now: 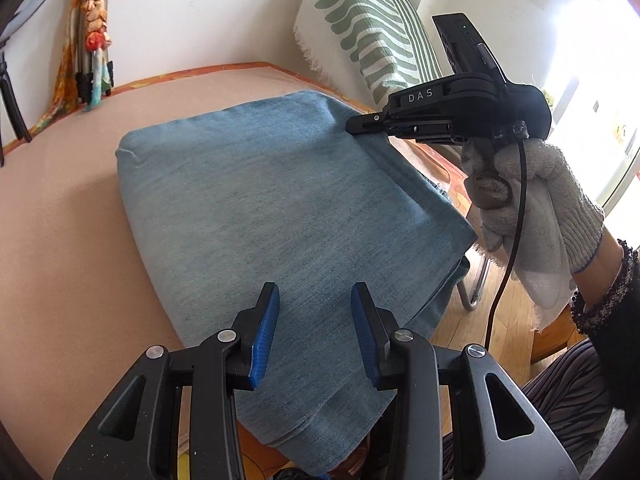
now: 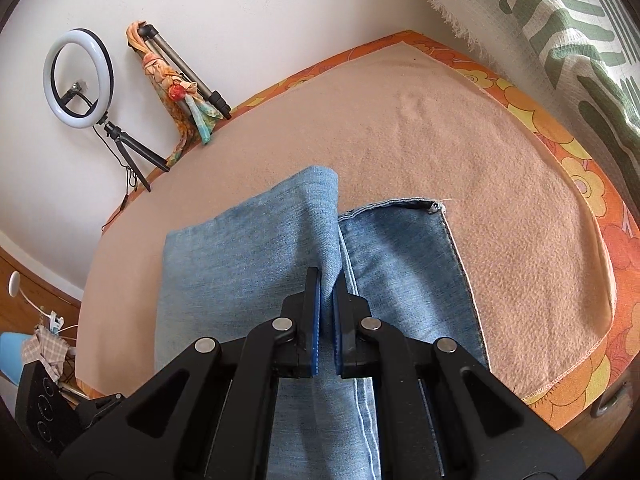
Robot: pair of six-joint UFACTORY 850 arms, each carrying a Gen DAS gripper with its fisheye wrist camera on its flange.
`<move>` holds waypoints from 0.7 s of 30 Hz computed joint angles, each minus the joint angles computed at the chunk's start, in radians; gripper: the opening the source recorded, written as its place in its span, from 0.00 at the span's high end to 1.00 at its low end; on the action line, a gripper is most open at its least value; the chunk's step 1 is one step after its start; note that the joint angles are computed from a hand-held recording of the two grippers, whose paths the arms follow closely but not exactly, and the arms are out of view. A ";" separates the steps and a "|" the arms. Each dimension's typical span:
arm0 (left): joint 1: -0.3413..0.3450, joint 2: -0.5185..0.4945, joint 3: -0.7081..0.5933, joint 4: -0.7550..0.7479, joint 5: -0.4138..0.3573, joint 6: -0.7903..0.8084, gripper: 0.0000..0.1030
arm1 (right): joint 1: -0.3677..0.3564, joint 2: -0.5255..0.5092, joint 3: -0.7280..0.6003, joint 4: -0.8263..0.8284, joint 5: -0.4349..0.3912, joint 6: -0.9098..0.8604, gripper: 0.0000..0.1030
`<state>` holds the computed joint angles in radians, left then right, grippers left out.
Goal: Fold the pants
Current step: 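Open both grippers and release the folded jeans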
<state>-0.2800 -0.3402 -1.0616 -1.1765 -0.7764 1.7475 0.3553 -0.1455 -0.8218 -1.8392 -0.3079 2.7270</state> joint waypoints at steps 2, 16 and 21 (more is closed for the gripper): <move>-0.005 0.002 0.003 0.002 0.011 0.001 0.63 | 0.007 -0.011 -0.011 0.093 -0.016 -0.108 0.95; 0.001 0.001 -0.006 0.020 -0.036 -0.033 0.42 | 0.054 -0.038 -0.057 0.540 -0.180 -0.628 0.69; 0.043 -0.028 -0.054 0.033 -0.115 -0.137 0.41 | 0.063 0.045 0.030 0.389 -0.193 -0.469 0.26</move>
<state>-0.2370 -0.3681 -1.1157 -1.1436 -0.8917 1.6103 0.4185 -0.1009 -0.7918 -1.4506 -0.5007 2.2582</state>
